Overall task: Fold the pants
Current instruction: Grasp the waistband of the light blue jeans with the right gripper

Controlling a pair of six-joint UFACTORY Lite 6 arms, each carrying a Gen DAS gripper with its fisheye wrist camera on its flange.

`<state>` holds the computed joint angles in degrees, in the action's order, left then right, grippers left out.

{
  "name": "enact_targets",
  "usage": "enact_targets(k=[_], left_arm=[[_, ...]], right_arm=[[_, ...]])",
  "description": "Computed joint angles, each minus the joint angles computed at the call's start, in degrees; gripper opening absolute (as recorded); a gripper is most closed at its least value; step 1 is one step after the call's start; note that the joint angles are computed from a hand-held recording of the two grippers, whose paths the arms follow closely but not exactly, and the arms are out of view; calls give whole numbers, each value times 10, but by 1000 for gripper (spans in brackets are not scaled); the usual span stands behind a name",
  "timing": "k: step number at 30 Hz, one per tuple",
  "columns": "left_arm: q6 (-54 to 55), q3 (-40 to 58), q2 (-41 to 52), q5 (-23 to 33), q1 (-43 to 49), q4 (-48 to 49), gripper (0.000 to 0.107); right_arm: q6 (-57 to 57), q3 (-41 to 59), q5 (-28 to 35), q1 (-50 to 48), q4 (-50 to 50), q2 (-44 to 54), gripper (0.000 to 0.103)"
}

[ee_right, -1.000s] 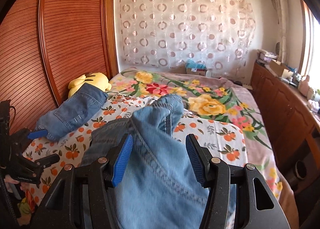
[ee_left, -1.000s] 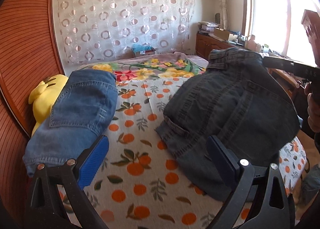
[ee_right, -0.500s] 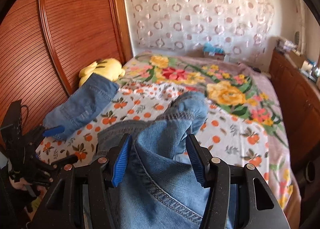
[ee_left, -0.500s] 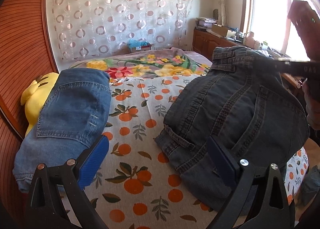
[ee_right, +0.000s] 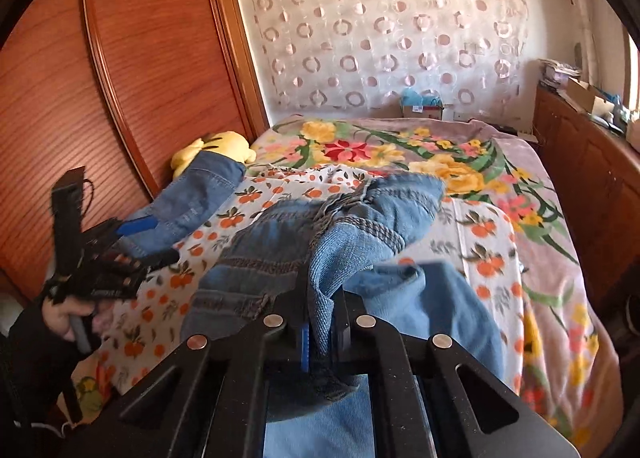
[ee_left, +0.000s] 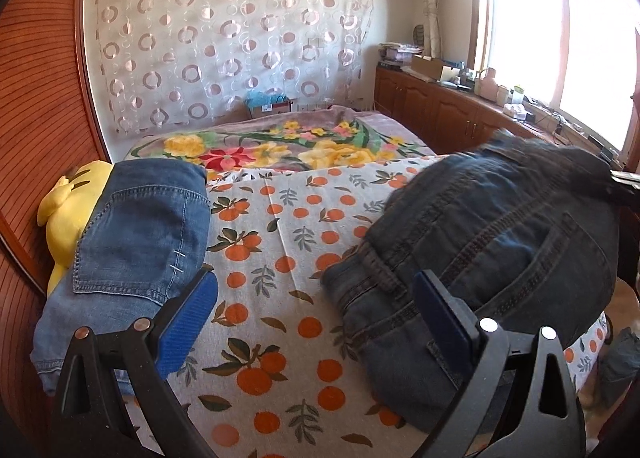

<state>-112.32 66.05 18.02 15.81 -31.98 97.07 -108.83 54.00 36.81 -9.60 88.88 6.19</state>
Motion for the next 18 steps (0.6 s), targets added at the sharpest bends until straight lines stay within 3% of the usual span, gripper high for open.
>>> enact_targets(k=[7, 18], left_arm=[[11, -32, -44, 25, -41, -25, 99], [78, -19, -58, 56, -97, -105, 99]], right_arm=[[-46, -152, 99, -118, -10, -96, 5], [-93, -186, 57, -120, -5, -46, 5]])
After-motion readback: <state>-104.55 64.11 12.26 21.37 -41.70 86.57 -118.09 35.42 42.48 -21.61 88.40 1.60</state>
